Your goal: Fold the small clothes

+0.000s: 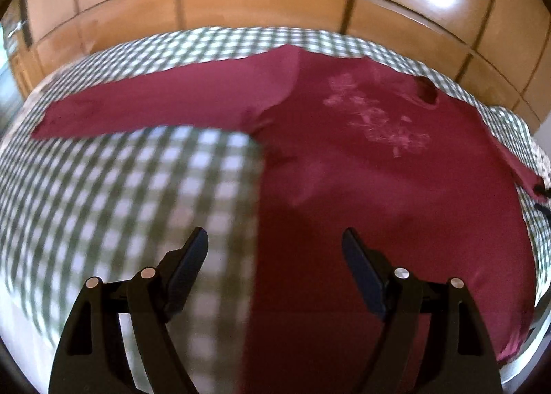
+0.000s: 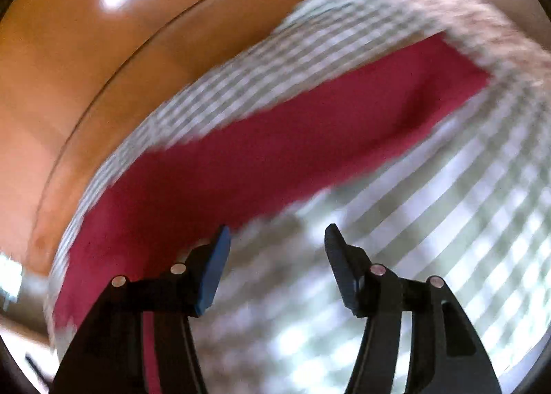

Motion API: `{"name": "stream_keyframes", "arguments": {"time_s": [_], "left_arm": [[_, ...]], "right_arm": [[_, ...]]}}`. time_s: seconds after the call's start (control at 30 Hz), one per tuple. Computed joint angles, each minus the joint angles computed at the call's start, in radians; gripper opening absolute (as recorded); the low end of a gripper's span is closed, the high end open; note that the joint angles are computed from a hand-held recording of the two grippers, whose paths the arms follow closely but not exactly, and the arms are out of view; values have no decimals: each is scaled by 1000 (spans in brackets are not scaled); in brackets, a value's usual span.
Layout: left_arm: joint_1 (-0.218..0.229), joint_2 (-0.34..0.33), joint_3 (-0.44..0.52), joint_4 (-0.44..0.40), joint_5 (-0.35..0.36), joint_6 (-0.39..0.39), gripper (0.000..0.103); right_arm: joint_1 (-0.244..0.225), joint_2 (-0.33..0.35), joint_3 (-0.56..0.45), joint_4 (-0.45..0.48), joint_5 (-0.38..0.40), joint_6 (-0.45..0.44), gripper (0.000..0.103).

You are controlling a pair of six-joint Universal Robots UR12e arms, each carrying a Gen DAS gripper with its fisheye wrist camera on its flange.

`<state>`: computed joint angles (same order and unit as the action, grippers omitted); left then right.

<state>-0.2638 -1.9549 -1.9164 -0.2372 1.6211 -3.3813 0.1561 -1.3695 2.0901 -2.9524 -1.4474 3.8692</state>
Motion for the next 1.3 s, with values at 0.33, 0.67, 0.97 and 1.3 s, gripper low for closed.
{"name": "stream_keyframes", "arguments": {"time_s": [0.33,0.67,0.97,1.3], "left_arm": [[46,90,-135,8,-181,94,45],[12,132,-179,-6,-110,173,10],[-65,108,-122,195,153,205,72],[-111,47,-23,216,199,281,72]], "right_arm": [[168,-43,34,85,81,-122,50],[228,-96,30,283,-65,-191,10],[229,-82,-3,211,-134,-107,60],[271,-10,-69,149,-60,-153,63]]}}
